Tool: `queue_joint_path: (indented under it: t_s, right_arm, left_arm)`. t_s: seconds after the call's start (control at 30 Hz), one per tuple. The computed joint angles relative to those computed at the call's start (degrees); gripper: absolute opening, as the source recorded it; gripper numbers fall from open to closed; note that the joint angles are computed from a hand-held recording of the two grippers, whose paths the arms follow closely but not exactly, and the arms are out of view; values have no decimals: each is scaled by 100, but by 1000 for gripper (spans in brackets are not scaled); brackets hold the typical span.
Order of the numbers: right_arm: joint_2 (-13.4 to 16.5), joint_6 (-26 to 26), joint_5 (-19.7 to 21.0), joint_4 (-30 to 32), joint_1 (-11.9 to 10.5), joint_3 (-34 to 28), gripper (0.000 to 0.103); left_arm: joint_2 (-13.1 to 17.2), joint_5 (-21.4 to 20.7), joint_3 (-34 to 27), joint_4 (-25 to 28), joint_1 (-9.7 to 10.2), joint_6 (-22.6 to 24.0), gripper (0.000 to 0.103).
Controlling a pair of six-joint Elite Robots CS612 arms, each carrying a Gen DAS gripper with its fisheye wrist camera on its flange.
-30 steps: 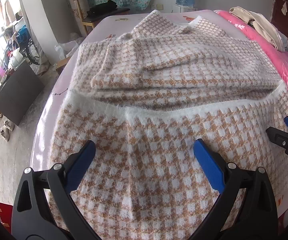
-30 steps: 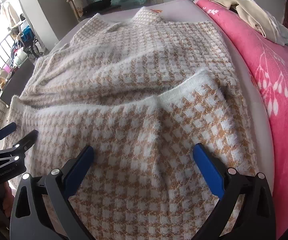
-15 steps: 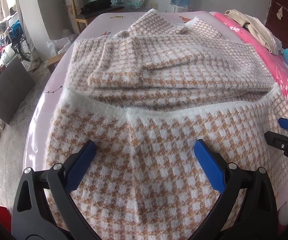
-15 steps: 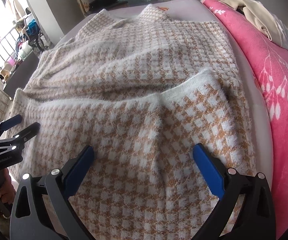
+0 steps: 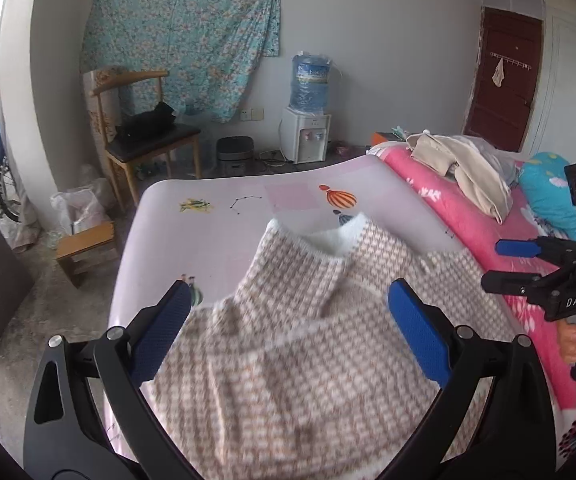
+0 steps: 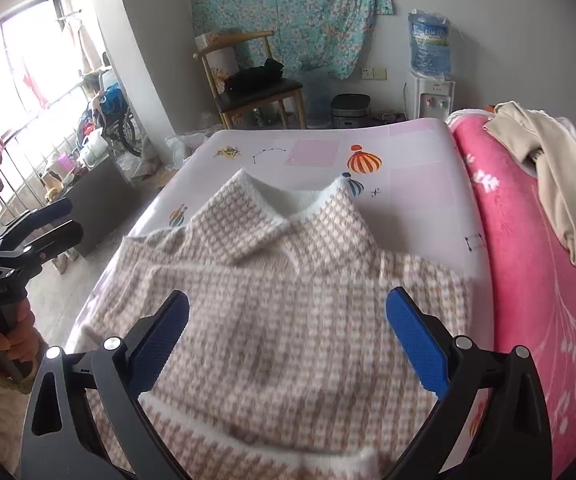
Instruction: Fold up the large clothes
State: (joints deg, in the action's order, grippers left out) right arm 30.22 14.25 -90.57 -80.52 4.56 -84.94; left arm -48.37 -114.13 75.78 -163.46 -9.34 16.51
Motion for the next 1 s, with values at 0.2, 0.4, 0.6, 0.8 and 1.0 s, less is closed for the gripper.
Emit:
queue_joint_path:
  t_s: [0.2, 0.4, 0.6, 0.8, 1.0]
  right_arm:
    - [-687, 204, 314, -393, -250, 1706, 81]
    - [-1161, 695, 715, -588, -456, 3098, 62]
    - [-1190, 912, 1113, -636, -553, 3375, 19]
    - [-926, 133, 1085, -493, -437, 2480, 13]
    - [-478, -1246, 210, 180, -118, 1205, 13]
  left_arm:
    - [1147, 242, -1914, 1484, -248, -333, 87]
    - [2108, 338, -3504, 2912, -329, -1071, 70]
    - [2286, 34, -3755, 3325, -317, -1062, 26]
    - [1516, -456, -2609, 2737, -267, 138, 14]
    - [429, -645, -843, 2055, -132, 1702, 13]
